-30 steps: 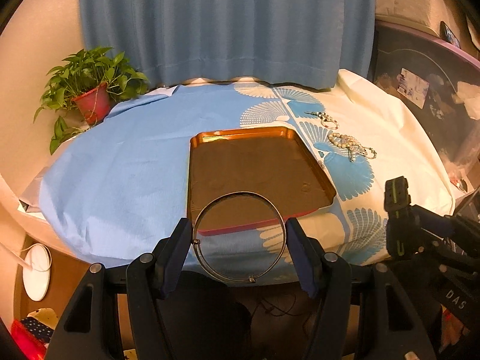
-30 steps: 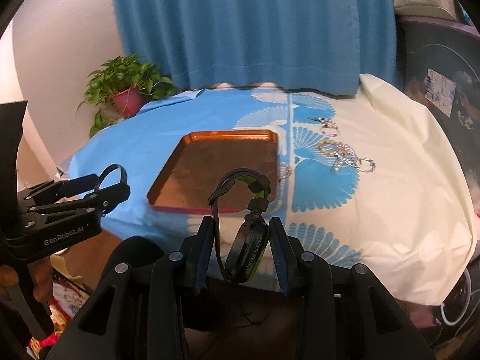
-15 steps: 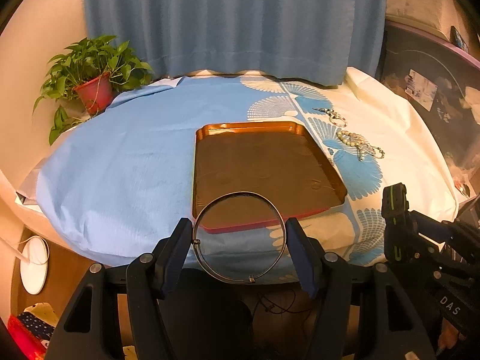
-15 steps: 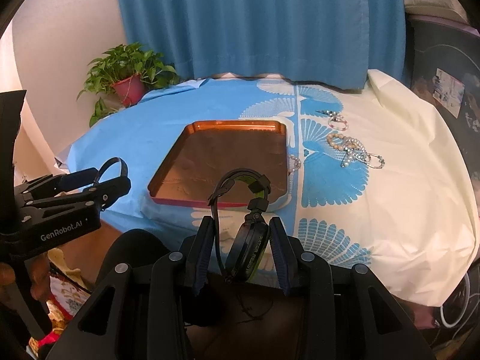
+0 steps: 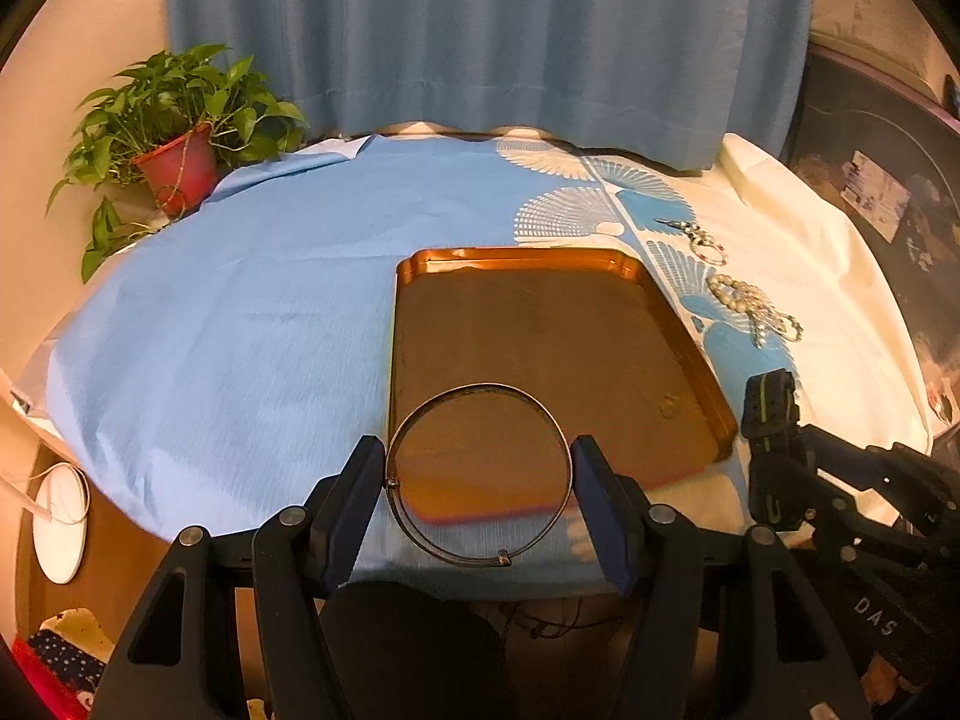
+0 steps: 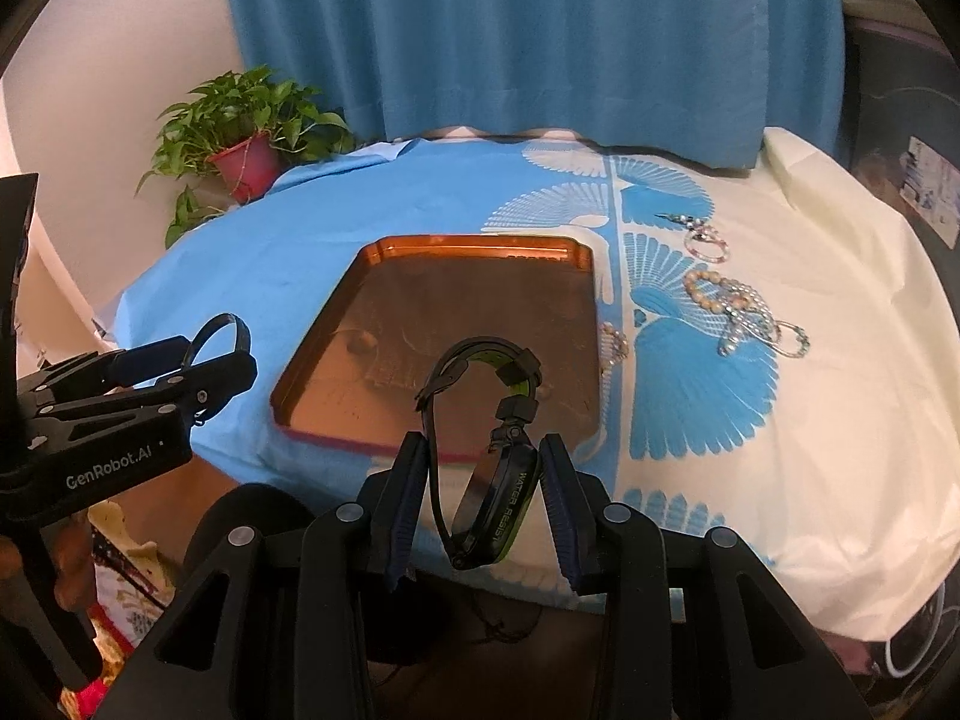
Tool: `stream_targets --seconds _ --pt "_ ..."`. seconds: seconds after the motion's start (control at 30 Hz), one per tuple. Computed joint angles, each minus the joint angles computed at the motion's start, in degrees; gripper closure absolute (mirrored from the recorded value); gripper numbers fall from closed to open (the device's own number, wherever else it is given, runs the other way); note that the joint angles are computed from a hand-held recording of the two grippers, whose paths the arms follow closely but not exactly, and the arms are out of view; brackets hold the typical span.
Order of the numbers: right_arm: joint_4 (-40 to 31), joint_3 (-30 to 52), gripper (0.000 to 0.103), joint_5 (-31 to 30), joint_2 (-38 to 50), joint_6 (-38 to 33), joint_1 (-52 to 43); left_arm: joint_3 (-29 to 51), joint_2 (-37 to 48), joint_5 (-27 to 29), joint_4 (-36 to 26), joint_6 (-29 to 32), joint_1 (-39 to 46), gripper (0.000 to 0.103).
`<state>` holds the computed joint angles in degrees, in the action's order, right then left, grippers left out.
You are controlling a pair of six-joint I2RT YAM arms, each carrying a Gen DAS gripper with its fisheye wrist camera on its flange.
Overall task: Organize jewelry
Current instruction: 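Carry the bangle and the watch over the copper tray with both tools, then lower both tools into the tray and open them, releasing bangle and watch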
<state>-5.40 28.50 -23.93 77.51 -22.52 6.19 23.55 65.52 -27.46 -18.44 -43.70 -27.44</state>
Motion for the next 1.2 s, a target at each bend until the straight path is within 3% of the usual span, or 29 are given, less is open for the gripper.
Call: stream_targets --seconds 0.3,0.7,0.83,0.9,0.93,0.97,1.03,1.2 --pt "7.07 9.87 0.063 3.4 17.12 5.69 6.44 4.57 13.68 4.88 12.51 10.81 10.64 0.044" --pt "11.51 20.03 0.062 6.56 31.01 7.93 10.37 10.06 29.06 9.02 21.73 16.7 17.03 0.044" --pt "11.47 22.18 0.053 7.03 33.47 8.46 10.36 10.42 30.84 10.22 23.3 17.22 18.64 0.042" --pt "11.38 23.0 0.044 8.34 34.44 8.59 10.77 10.12 31.06 9.97 24.22 17.55 19.11 0.027" --pt "11.99 22.96 0.039 9.66 34.7 8.51 11.1 10.0 31.01 9.18 24.35 17.94 19.2 0.009" --pt "12.88 22.62 0.034 10.87 34.65 8.25 11.38 9.86 30.79 8.36 24.31 18.2 19.16 0.002" --pt "14.98 21.03 0.023 13.82 33.73 7.96 12.23 8.94 30.06 4.58 24.39 18.3 18.15 0.0" --pt "15.47 16.14 0.021 13.4 28.92 6.18 11.0 6.47 25.81 2.42 18.32 15.73 15.38 0.0"
